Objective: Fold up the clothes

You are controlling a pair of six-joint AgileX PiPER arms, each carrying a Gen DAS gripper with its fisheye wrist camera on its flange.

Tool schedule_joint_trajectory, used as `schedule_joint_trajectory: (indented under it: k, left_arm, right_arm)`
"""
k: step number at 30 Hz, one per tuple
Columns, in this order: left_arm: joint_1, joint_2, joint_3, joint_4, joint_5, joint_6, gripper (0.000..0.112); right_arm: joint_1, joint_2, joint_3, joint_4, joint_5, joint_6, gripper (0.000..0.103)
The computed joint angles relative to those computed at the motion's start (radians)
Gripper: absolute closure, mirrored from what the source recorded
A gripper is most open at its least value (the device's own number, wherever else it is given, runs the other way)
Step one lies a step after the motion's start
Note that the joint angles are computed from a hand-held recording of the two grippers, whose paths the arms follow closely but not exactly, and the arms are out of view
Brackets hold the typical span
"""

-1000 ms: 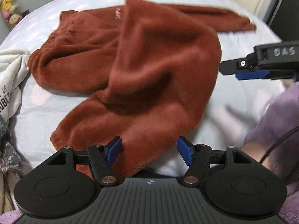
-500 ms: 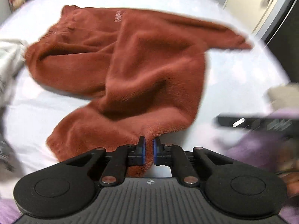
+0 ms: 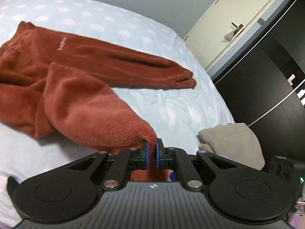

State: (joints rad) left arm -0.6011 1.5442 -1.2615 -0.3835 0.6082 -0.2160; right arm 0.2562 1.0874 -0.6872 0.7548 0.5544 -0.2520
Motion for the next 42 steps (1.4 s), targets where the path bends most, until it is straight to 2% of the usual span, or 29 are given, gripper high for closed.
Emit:
schedule_joint_trajectory:
  k: [6,10,12,14,15,16,17,19,21,22,24,28,32,36,39,42]
  left_arm:
    - [-0.078,0.031,-0.067,0.109,-0.027,-0.121,0.107]
    - [-0.108,0.052,-0.146,0.140,-0.010,-0.151,0.107]
    - [-0.128,0.067,-0.197,0.150,0.006,-0.155,0.107]
    - [-0.145,0.081,-0.236,0.143,0.013,-0.144,0.107]
    - [-0.152,0.085,-0.250,0.147,0.016,-0.140,0.107]
    - [-0.159,0.092,-0.266,0.157,0.020,-0.140,0.107]
    - [-0.164,0.101,-0.283,0.176,0.028,-0.144,0.107]
    - [-0.155,0.112,-0.303,0.174,0.045,-0.112,0.103]
    - [-0.111,0.105,-0.289,0.082,0.055,-0.029,0.096]
    - [-0.092,0.098,-0.278,0.063,0.060,-0.011,0.095]
    - [-0.061,0.071,-0.248,0.114,0.064,-0.035,0.093]
    - [0.025,0.015,-0.180,0.220,0.097,-0.086,0.090]
    - [0.126,-0.047,-0.086,0.312,0.123,-0.116,0.083]
    - [0.236,-0.073,0.008,0.385,0.155,-0.129,0.081]
    - [0.323,-0.070,0.067,0.358,0.160,-0.078,0.076]
    - [0.374,-0.044,0.104,0.371,0.140,-0.042,0.073]
  right_arm:
    - [-0.106,-0.135,0.029,0.011,0.083,-0.061,0.040]
    - [-0.144,-0.186,0.041,0.034,0.134,-0.113,0.029]
    - [-0.101,-0.199,0.044,-0.019,0.099,-0.058,0.029]
    - [-0.033,-0.214,0.045,-0.145,0.029,0.077,0.029]
    - [-0.017,-0.219,0.043,-0.204,0.011,0.133,0.038]
    - [-0.029,-0.224,0.035,-0.227,0.015,0.150,0.067]
    - [-0.061,-0.226,0.024,-0.216,0.033,0.126,0.081]
    - [-0.156,-0.228,0.000,-0.158,0.082,0.037,0.084]
    - [-0.312,-0.211,-0.038,-0.047,0.156,-0.116,0.084]
    - [-0.396,-0.190,-0.062,0.006,0.197,-0.193,0.084]
    - [-0.511,-0.124,-0.136,0.018,0.248,-0.255,0.084]
    - [-0.574,0.094,-0.297,-0.088,0.216,-0.254,0.085]
    - [-0.564,0.324,-0.447,-0.270,0.156,-0.129,0.085]
    - [-0.563,0.538,-0.584,-0.420,0.139,0.019,0.085]
    - [-0.541,0.638,-0.633,-0.519,0.113,0.095,0.085]
    - [-0.530,0.672,-0.651,-0.572,0.110,0.114,0.085]
